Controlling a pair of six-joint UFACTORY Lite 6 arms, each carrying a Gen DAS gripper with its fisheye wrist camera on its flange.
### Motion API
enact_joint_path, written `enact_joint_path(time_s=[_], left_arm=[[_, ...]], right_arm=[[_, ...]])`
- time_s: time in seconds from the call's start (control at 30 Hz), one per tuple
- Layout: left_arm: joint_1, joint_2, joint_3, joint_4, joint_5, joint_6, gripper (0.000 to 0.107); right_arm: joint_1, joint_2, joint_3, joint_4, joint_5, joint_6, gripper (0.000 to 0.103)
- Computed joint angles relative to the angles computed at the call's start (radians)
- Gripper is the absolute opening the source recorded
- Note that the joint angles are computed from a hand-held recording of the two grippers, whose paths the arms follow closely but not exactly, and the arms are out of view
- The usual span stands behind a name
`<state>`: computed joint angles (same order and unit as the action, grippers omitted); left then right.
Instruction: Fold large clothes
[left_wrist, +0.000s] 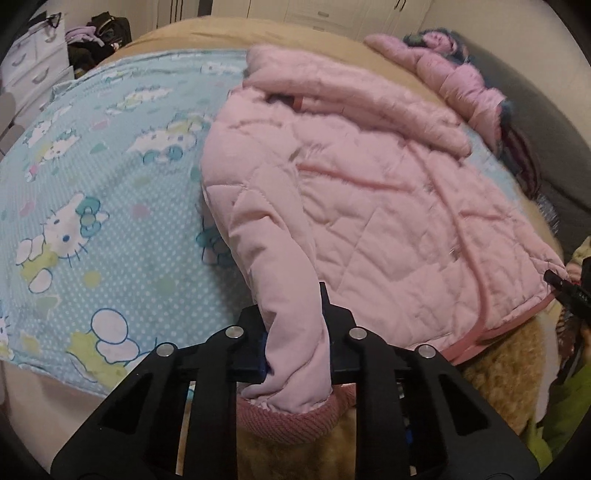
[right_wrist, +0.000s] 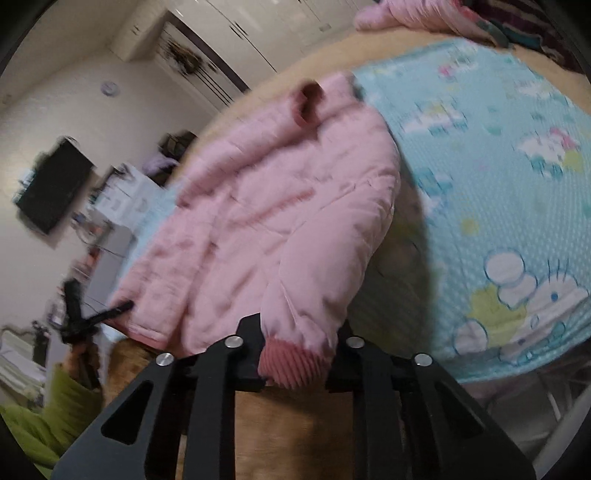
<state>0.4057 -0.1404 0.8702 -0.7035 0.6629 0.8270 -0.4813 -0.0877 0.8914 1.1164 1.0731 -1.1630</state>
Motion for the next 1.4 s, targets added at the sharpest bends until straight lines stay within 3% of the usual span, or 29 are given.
enact_joint_path(time_s=[0.23,0.5,1.4], left_arm=[[0.03,-0.033,0.09,-0.1,0.077,0.028,0.012],[-0.015,0.03,0.263,-0.121,0.072,-0.027,0.012],[-0.124,0.441,0.882,-0.04,-0.025,-0.288,0.012]], right_arm=[[0.01,0.011,0.116,0.071,0.068,0.048,0.017],[0.071,0.151,0.374,0.139,0.067,0.144,0.016],[0.211,0.609,1.022,0.347,-0.135,0.438,0.016]])
